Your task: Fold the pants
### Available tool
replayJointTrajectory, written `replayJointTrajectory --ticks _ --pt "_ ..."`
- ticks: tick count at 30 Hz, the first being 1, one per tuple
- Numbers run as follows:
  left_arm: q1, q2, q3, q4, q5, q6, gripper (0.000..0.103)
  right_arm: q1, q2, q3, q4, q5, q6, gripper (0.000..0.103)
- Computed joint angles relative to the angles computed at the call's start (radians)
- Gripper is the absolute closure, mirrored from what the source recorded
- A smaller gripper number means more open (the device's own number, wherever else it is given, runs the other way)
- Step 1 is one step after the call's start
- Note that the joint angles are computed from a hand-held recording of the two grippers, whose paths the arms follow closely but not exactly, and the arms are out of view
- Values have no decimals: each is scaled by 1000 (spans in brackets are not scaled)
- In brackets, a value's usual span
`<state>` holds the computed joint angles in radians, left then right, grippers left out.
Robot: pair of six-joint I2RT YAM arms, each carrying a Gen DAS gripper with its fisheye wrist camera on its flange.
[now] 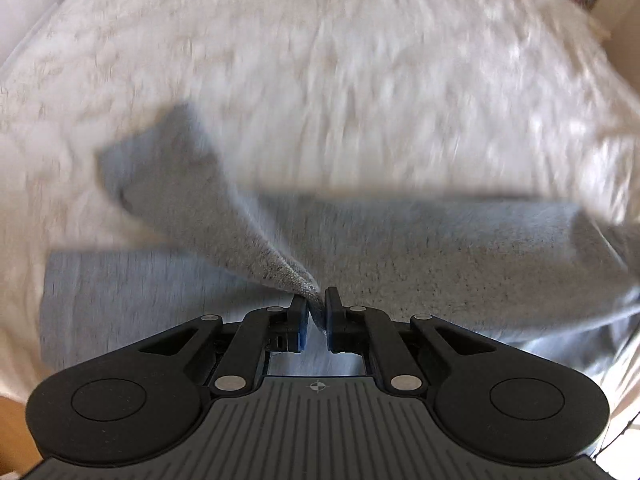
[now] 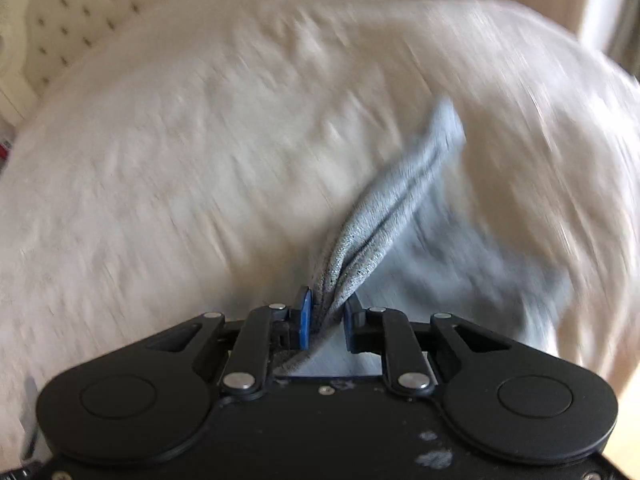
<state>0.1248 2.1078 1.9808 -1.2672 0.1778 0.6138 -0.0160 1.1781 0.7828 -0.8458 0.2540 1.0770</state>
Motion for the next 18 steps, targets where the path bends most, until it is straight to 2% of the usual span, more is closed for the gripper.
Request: replayJointTrajectory --ticks 4,6,7,8,10,11,14,18 --pt "-1 -61 -206 96 -87 20 94 17 -17 -190 49 -121 94 85" --pt "-5 -75 -256 134 -110 23 94 24 -88 -258 70 -125 141 81" --pt "-7 -85 -279 152 -116 22 94 25 -137 -279 63 -111 162 73" --pt "-8 -86 -283 159 -119 20 94 18 -174 -289 52 -96 169 58" --pt "-12 -94 -297 176 -123 14 94 20 -253 -303 13 -35 192 37" --pt "-12 -101 -299 174 -123 13 94 16 -281 -300 -14 -3 196 32" --pt "-10 -125 -333 200 -123 10 94 -136 -357 -321 -14 -4 87 25" --pt "-22 -140 -357 227 -133 -7 94 -350 -355 -349 55 -65 -53 25"
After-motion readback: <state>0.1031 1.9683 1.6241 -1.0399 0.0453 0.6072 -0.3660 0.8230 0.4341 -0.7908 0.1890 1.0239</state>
